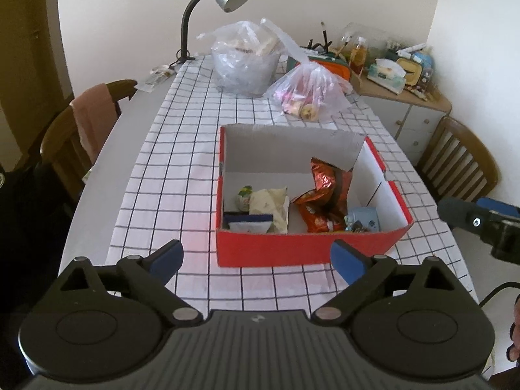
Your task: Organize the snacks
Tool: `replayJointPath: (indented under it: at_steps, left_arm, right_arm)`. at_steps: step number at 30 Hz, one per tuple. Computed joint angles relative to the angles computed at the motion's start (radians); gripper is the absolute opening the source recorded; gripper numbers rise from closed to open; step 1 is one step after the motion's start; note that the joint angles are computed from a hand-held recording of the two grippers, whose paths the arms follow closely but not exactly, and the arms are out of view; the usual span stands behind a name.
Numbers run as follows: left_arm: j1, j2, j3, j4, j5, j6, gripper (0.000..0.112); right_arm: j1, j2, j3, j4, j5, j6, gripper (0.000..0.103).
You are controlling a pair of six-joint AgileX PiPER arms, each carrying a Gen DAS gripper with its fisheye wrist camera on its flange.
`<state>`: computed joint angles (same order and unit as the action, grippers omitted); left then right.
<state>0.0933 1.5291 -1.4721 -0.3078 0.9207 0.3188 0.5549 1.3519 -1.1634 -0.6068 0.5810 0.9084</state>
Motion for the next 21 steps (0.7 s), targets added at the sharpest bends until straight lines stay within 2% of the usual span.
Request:
replayJointPath:
  at_steps: [2,7,15,21]
  left_arm:
    - [-0.015,-0.009,0.005,0.047,0.003,-0.033,0.098]
    - [-0.009,-0.039,0.021,0.052,0.026,-0.038,0.098]
    - [0.019,-0.062,0.004,0.01,0.078,-0.02,0.098]
    - [0.022,-0.075,-0.001,-0.009,0.092,-0.024,0.098]
  right_arm:
    - [0.015,-0.006,-0.001,-0.019,0.015,0.011,0.103]
    - [0.025,-0.012,-0.009,0.0,0.033,-0.01,0.103]
    - [0.037,-0.026,-0.01,0.009,0.059,-0.009,0.103]
    - [0.049,-0.027,-0.004,0.025,0.045,-0.035,0.103]
